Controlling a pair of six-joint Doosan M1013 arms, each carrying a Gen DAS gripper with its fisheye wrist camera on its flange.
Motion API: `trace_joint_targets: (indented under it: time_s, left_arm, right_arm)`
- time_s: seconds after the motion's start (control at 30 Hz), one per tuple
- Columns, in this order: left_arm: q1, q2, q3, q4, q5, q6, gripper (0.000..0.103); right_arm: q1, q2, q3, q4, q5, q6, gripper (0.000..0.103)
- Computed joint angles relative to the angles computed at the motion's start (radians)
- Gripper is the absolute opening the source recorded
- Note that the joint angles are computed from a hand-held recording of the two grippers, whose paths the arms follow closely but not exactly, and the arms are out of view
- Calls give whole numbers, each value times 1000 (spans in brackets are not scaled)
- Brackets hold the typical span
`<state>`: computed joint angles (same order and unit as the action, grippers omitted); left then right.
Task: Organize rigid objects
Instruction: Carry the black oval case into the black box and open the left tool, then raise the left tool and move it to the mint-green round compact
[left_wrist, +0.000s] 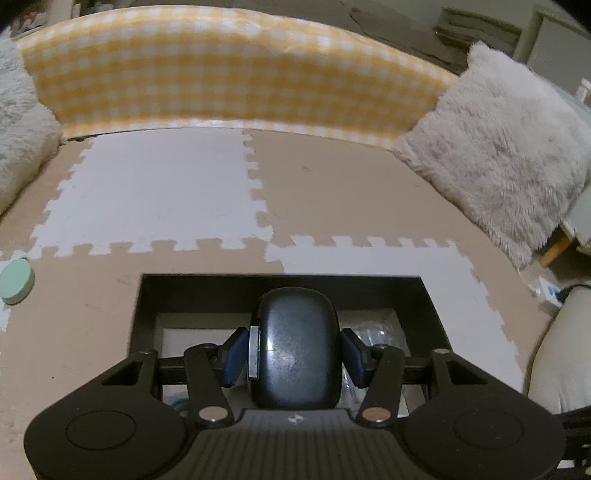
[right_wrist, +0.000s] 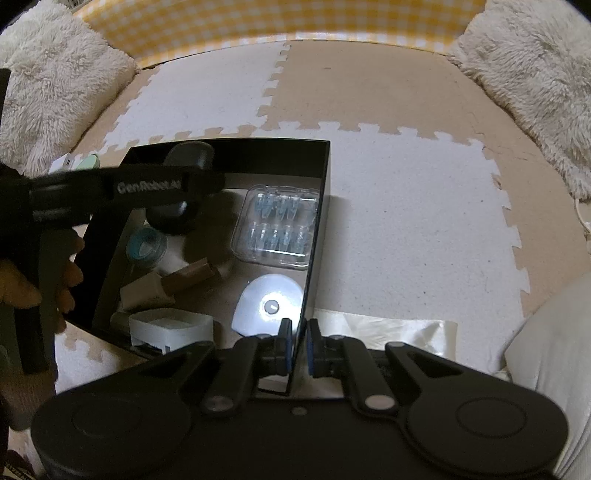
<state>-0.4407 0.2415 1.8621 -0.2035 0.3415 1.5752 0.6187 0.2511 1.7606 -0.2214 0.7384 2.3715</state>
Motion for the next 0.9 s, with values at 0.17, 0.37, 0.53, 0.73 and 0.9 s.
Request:
trace_joint_targets:
  time_s: [0.17, 0.37, 0.53, 0.73, 0.9]
  left_arm:
    - [-5, 26, -16, 101, 28, -137, 54]
    - [-1, 36, -25, 58, 52, -114, 70]
    - [0, 24, -21, 40, 59, -76, 79]
    - [2, -1, -2, -83, 81, 77, 94]
    - [-3, -27, 13, -53, 86, 72, 102]
  right_arm:
    - [1, 1, 0, -2, 0, 2, 8]
    - [0, 0, 0, -2, 1, 1, 8]
    - [1, 1, 0, -2, -1, 2, 8]
    - [-1, -2, 6, 2, -12, 6, 8]
    - [1, -2, 8, -1, -16, 12, 8]
